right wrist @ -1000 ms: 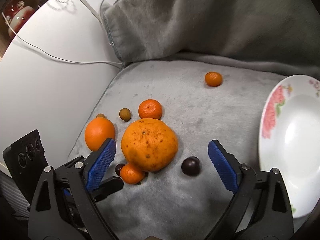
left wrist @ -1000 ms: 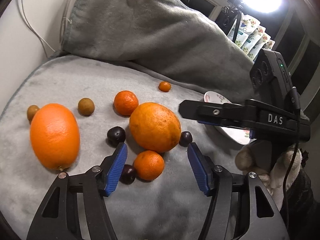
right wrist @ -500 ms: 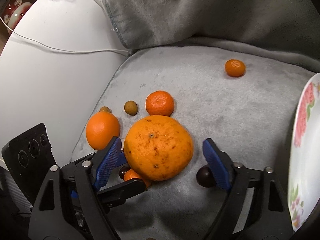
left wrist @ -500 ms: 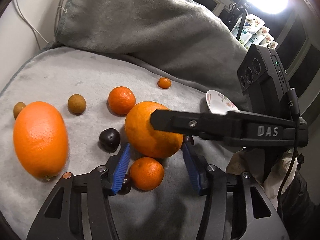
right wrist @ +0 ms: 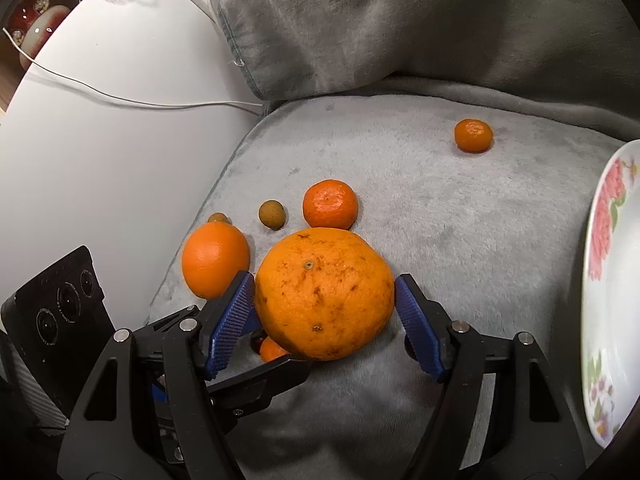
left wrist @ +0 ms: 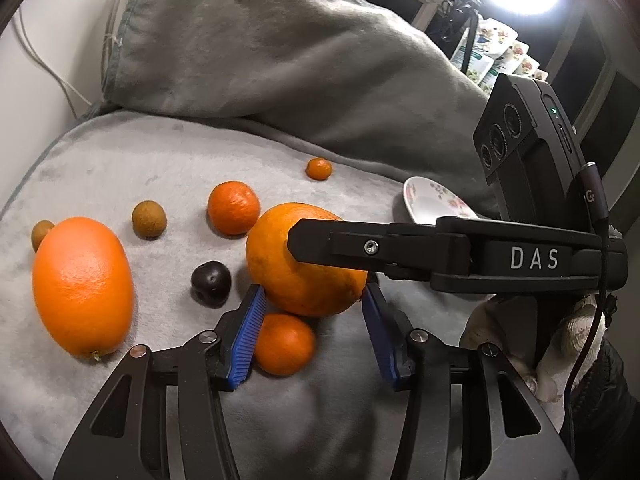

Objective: Organize fruits
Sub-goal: 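Lift the large orange with the right gripper and lower it onto the plate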

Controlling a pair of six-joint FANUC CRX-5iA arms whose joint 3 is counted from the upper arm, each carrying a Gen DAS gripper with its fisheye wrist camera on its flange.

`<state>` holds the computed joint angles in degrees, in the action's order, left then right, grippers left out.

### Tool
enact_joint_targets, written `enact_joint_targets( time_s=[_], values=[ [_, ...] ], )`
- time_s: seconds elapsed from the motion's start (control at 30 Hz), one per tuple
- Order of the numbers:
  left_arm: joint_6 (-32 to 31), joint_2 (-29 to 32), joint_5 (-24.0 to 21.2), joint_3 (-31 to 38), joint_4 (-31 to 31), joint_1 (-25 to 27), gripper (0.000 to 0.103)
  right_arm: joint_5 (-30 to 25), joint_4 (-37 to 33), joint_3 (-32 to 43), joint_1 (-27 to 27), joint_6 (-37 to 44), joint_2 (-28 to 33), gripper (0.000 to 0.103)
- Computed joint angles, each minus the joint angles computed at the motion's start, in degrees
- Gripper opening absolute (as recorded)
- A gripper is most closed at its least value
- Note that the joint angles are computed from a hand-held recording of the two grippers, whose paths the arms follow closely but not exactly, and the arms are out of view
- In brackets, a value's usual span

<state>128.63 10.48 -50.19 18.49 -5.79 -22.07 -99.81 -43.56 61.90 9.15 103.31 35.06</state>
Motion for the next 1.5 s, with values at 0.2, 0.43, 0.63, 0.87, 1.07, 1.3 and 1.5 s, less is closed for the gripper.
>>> enact_joint_targets(
  time_s=[0.2,0.43,0.63,0.87,1.07,1.3,1.5],
  values=[
    [-0.24,0.47,-0.13,1.77,-1.17,-1.08,0.048,1.55,-0.43,-2.36,-1.37,1.14,-2.37,0.075],
    [-2.33,2.67,0.36,5.14,-0.94,-2.50,0.048,4.40,-0.51,-6.52,-3.82,2.24,-6.09,0.075],
    [-4.88,5.37,0.97,8.48,0.51,-3.54,0.048,5.80,-0.10,-8.38,-6.33,2.72,-8.06,0.074],
    [-7.99,9.72,0.71,13.80,2.37,-4.78,0.048,6.65,-0.51,-8.60,-9.84,1.26,-8.29,0.074],
    [-10.90,12.72,-0.51,17.61,4.02,-5.67,0.048,6.44,-0.94,-8.24,-12.37,0.69,-7.83,0.074],
    [-13.04,16.81,-2.73,23.22,5.31,-6.44,0.048,5.69,-1.09,-6.13,-14.55,-1.36,-6.31,0.074],
    [-14.44,19.72,-4.91,26.55,7.23,-6.50,0.048,4.26,-1.96,-2.83,-16.01,-4.87,-4.33,0.074]
  ],
)
